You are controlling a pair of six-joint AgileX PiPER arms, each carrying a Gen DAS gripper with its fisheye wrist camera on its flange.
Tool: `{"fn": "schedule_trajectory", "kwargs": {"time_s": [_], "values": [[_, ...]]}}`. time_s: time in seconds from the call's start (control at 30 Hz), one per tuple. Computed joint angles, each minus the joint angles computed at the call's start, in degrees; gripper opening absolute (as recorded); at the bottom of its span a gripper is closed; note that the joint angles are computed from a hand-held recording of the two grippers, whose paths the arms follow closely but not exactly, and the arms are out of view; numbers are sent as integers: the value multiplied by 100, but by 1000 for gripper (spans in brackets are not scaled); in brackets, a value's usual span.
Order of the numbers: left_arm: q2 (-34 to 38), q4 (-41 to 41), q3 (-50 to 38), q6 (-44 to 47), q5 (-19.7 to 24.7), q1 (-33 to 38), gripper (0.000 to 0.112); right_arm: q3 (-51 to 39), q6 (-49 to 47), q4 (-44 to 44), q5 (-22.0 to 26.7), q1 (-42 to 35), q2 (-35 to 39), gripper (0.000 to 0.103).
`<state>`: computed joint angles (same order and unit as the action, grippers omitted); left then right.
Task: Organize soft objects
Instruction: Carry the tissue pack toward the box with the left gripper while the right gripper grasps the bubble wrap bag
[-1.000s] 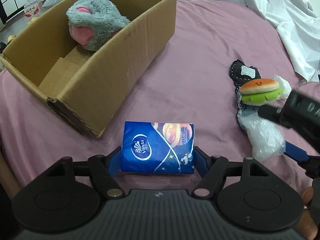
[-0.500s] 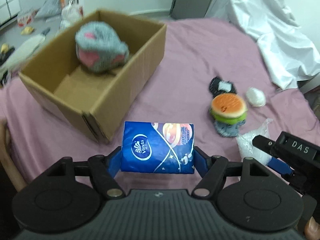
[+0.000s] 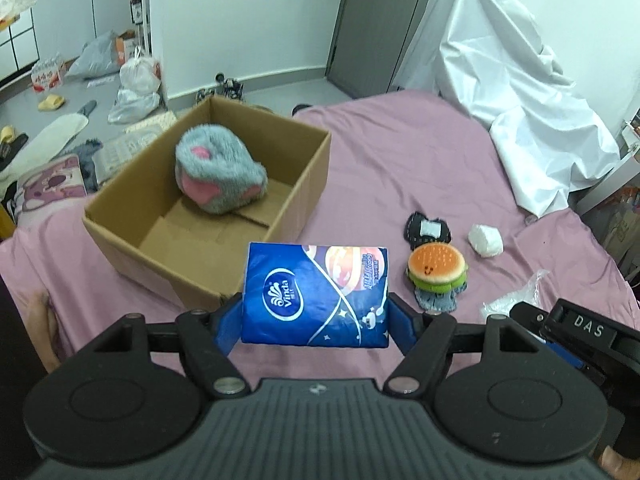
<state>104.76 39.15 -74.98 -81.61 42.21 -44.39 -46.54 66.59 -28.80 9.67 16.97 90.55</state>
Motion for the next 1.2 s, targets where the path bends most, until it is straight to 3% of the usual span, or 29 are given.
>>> {"fn": "schedule_trajectory", "kwargs": {"time_s": [0.3, 0.77, 1.2], "values": [[-264, 160, 145, 245, -188, 233, 72, -92, 683, -543, 395, 408, -286, 50], [-555, 35, 345, 1350, -725, 955, 72, -657, 1615, -1271, 1159, 1140, -302, 50], [-434, -1250, 127, 3117, -1124, 1832, 72, -1664, 1436, -962, 1545, 1662, 260, 51]]}}
